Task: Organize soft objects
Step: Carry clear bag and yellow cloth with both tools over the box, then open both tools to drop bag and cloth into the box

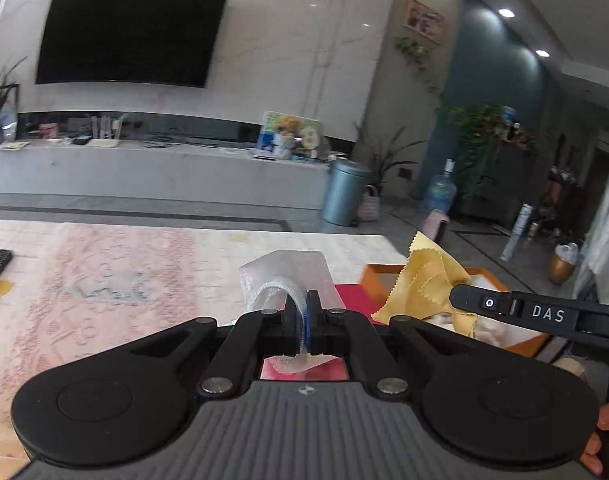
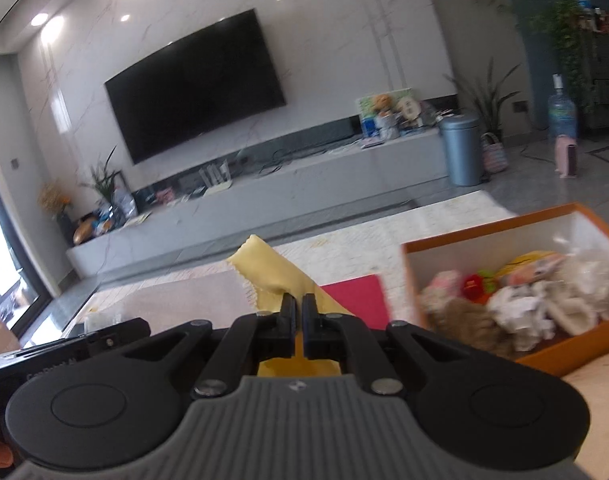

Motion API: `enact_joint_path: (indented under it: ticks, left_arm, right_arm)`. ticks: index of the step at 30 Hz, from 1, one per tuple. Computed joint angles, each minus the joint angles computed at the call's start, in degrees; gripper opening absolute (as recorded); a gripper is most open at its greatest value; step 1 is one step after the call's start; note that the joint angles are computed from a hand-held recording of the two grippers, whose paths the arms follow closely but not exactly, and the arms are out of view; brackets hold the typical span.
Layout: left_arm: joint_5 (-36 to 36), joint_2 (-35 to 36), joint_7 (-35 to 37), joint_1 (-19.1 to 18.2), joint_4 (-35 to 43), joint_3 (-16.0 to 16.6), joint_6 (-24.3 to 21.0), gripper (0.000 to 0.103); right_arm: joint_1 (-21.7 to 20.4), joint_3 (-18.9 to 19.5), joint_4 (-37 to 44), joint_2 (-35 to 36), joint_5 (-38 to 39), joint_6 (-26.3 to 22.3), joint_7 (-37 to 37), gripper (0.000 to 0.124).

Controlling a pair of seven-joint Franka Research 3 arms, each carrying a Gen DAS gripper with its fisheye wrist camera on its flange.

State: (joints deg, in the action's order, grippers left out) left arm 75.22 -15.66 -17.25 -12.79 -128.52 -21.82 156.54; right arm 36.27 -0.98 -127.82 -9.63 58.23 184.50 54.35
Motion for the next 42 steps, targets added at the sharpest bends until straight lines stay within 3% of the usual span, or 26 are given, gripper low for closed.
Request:
enact_joint_path:
  ticks: [3, 7, 10, 14, 18, 23, 27, 33, 38, 41, 42]
  left_arm:
    - [0.6, 4.6, 2.3, -0.7, 4.8, -0.2, 1.9, 0.003]
    - [0.8, 12.4, 7.5, -3.4, 12.7, 0.7, 2.9, 0.003]
    - [-1.8, 18.6, 13.0, -5.9, 19.0, 2.3, 4.2, 0.003]
    - [-7.5, 26.4, 21.8, -9.2, 27.3, 3.7, 2.7, 0.003]
    - [-15.1, 33.1, 30.5, -11.5, 34.4, 4.5, 1.0, 0.003]
    - [-28.2, 40.0, 44.4, -11.9, 41.3, 3.0, -2.9, 0.003]
    - [-37.7, 43.6, 52.8, -11.4, 44.2, 1.8, -6.0, 0.003]
    - [-45.6, 46.5, 59.1, -12.9, 46.9, 3.2, -9.0, 0.003]
    - [-51.3, 49.0, 63.9, -14.8, 50.9, 4.7, -12.6, 0.006]
    - [-52.6, 48.0, 64.3, -16.5, 49.8, 6.8, -11.7, 0.012]
    - [-52.8, 47.7, 64.3, -16.9, 49.4, 7.3, -11.2, 0.022]
  right_arm:
    - [0.1, -2.6, -1.8, -2.1, 1.6, 1.0, -0.3, 0.000]
    - [5.4, -11.2, -2.0, -3.6, 9.1, 1.3, -4.6, 0.000]
    - [3.9, -12.5, -1.3, -3.1, 12.5, 0.7, -7.3, 0.000]
    - [0.2, -13.6, 1.6, -0.9, 15.5, -3.1, -10.7, 0.000]
    - [-4.9, -12.8, 4.6, 2.9, 12.5, -7.3, -8.2, 0.000]
    - [-11.8, -10.5, 7.3, 7.8, 0.7, -14.1, 3.6, 0.000]
    - [-15.4, -8.5, 9.0, 11.2, -5.9, -16.9, 9.3, 0.000]
    - [-20.1, -5.5, 12.1, 15.2, -10.7, -23.2, 14.1, 0.000]
    - [-22.4, -3.2, 13.3, 16.6, -19.6, -22.7, 17.9, 0.001]
    - [-24.7, -1.3, 13.5, 16.4, -20.4, -23.9, 18.0, 0.005]
    - [-25.4, -0.6, 13.3, 16.2, -20.4, -24.0, 18.0, 0.006]
